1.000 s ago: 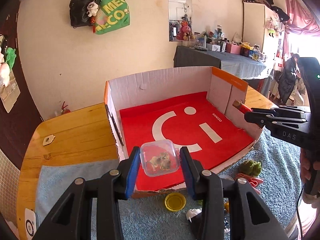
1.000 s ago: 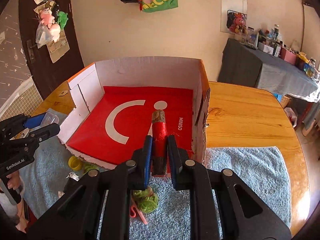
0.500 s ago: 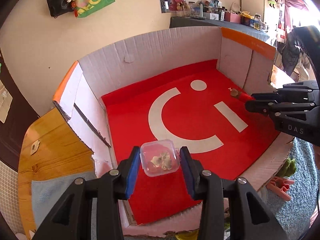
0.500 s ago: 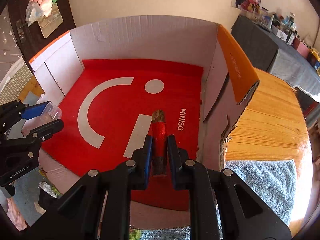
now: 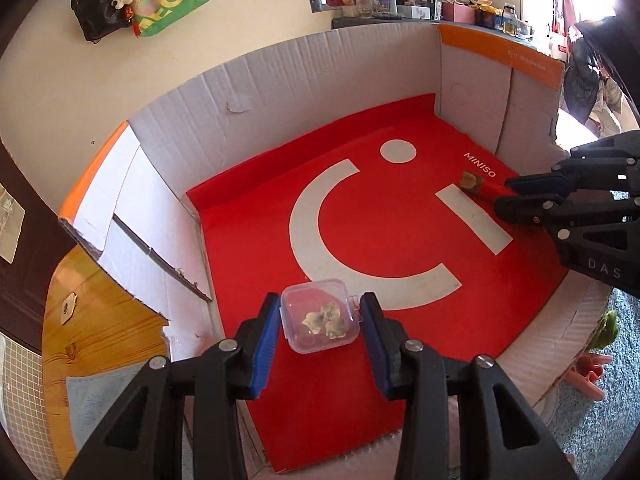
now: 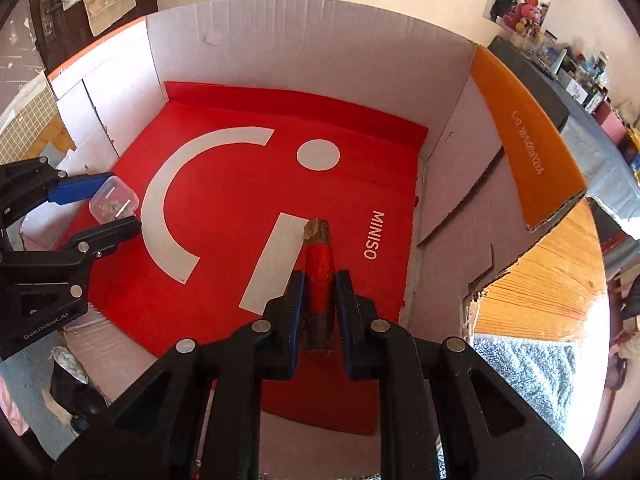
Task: Organize objects
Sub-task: 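Carry the red stick and clear box into the red-lined box with both tools, then open both tools, releasing the stick and box onto the red floor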
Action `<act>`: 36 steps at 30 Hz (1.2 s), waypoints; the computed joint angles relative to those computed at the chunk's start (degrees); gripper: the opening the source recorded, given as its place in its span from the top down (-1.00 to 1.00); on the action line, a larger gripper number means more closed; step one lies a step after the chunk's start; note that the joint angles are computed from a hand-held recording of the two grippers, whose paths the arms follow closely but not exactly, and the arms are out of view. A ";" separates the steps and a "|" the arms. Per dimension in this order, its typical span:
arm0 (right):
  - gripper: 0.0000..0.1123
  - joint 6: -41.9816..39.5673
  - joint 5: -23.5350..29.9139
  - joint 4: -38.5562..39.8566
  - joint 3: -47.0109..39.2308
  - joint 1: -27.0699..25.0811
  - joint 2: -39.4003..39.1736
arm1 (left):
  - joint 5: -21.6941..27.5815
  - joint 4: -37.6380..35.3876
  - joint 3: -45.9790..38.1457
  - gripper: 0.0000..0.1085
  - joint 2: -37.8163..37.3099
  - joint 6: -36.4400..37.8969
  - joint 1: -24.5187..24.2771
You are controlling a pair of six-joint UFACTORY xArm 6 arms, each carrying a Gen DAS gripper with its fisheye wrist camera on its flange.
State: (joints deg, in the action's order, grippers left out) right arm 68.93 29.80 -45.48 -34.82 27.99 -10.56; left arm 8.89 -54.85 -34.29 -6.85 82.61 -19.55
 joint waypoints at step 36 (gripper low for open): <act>0.65 3.29 5.50 -2.81 -2.83 3.06 2.40 | -0.05 -6.21 0.58 -0.09 -1.29 7.26 0.78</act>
State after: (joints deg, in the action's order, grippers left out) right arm 72.22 35.30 -48.28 -37.65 31.05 -8.17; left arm 8.84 -61.07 -33.71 -8.14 89.87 -18.77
